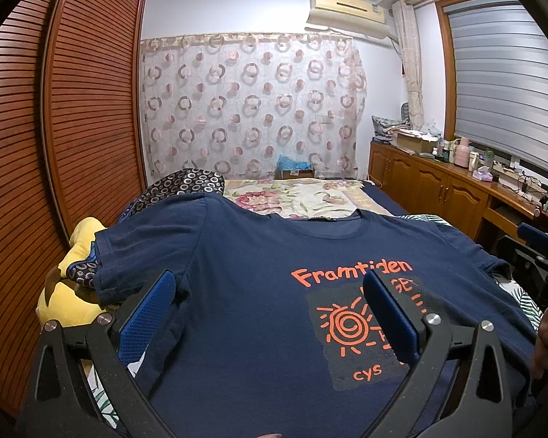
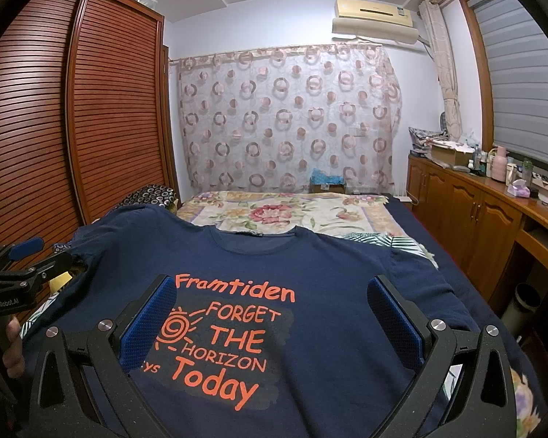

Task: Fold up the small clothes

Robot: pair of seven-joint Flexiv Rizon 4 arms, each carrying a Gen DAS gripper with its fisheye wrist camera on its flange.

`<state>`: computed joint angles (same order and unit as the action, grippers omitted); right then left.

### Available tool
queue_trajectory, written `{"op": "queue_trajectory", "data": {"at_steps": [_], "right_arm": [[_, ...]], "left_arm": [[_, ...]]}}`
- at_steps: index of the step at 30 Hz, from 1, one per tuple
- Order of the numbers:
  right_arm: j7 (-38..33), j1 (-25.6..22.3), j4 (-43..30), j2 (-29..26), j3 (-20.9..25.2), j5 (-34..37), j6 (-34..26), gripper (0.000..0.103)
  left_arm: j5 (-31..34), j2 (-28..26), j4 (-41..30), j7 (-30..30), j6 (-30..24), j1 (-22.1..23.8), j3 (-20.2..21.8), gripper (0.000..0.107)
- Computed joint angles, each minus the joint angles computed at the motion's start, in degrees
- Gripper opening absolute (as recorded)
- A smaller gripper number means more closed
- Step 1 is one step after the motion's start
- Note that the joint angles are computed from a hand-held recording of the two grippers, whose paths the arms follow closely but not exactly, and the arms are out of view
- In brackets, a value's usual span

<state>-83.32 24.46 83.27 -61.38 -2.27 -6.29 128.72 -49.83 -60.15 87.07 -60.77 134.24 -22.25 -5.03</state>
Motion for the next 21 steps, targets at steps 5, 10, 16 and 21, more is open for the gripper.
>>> {"op": "queue_trajectory", "data": {"at_steps": [5, 10, 16, 21], "right_arm": [[-0.1, 0.1, 0.0, 0.0, -0.1, 0.1, 0.0, 0.103], [-0.2, 0.1, 0.0, 0.0, 0.0, 0.2, 0.1, 0.103], [-0.2, 0.1, -0.1, 0.0, 0.0, 0.2, 0.0, 0.103], [-0.2, 0.2, -0.1, 0.0, -0.1, 0.5, -0.1, 0.103]], "left_arm": [[-0.1, 0.0, -0.1, 0.1, 0.0, -0.1, 0.0, 0.103], [0.0, 0.0, -0.1, 0.0, 0.1, 0.0, 0.0, 0.103], [0.1, -0.1, 0.0, 0.0, 0.2, 0.0, 0.0, 0.103], [0.3, -0.1, 0.0, -0.1, 0.3, 0.0, 0.0, 0.103]]}}
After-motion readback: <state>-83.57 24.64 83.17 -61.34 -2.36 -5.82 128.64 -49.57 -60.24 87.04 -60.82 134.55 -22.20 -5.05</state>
